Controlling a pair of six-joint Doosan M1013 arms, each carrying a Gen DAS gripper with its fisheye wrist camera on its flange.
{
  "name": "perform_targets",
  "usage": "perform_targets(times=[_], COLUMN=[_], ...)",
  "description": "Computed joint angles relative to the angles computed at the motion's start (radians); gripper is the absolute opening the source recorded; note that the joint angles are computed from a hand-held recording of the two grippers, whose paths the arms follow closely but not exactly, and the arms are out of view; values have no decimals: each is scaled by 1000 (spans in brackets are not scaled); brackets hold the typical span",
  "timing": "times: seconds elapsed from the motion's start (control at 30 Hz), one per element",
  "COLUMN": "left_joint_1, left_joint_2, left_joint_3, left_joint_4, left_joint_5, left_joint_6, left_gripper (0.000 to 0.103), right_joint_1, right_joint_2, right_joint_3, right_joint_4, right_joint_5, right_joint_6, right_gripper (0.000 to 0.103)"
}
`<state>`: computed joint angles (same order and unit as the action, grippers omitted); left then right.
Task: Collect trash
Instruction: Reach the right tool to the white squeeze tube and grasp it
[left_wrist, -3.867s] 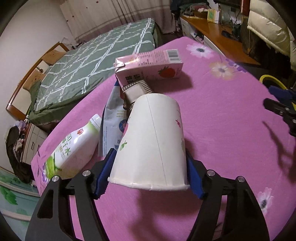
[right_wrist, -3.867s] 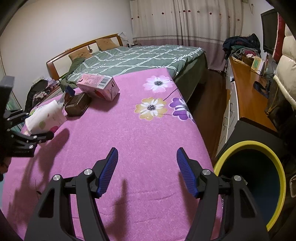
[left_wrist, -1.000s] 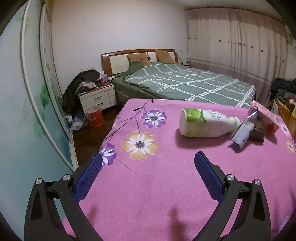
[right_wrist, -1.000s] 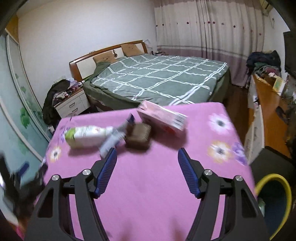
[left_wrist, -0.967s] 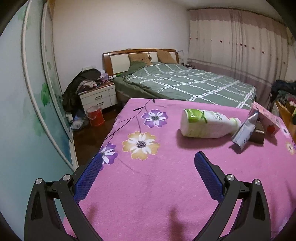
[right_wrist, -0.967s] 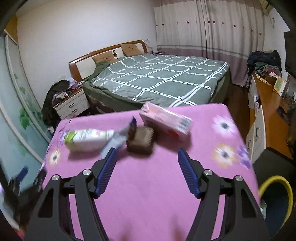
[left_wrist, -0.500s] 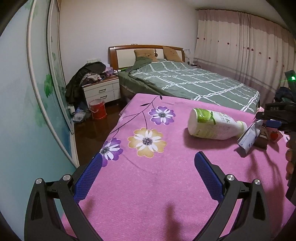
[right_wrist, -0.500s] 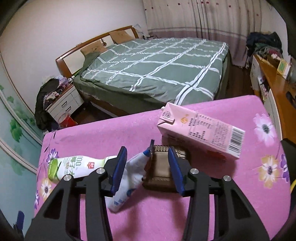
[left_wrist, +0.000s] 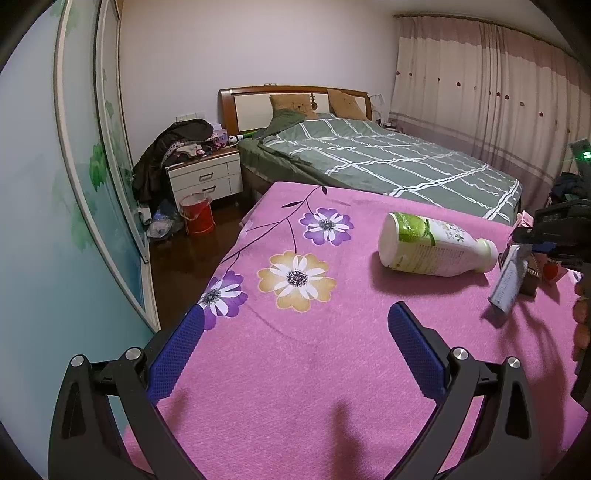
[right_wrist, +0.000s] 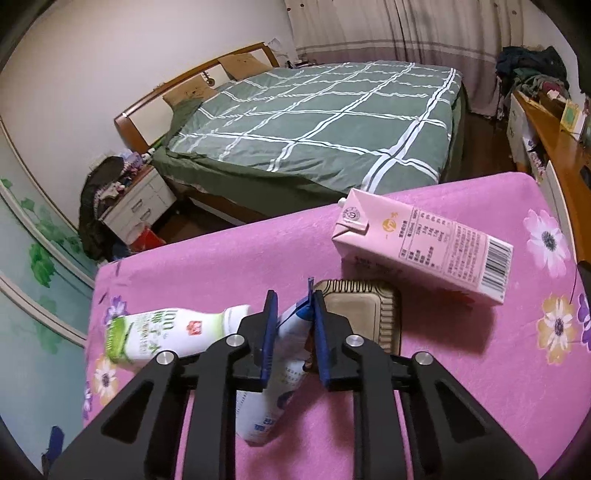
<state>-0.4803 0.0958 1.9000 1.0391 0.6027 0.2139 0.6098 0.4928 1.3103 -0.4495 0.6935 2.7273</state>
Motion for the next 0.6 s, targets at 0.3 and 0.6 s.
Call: perform_targets(times=[0.3,0.6], left_joint_1=[-1,-7], left_joint_2=[2,1], left_joint_3=[-2,1], left_joint_4=[-2,17], left_joint_5=[2,3], left_joint_6=[6,-1], left_gripper=[98,98], right_joint_1=[52,126], right_joint_2=[-117,-292], right_joint_3=[129,348], right_joint_4=[-176,-493], right_joint_5=[-69,-3], right_joint_6=[122,413], right_gripper=[18,18])
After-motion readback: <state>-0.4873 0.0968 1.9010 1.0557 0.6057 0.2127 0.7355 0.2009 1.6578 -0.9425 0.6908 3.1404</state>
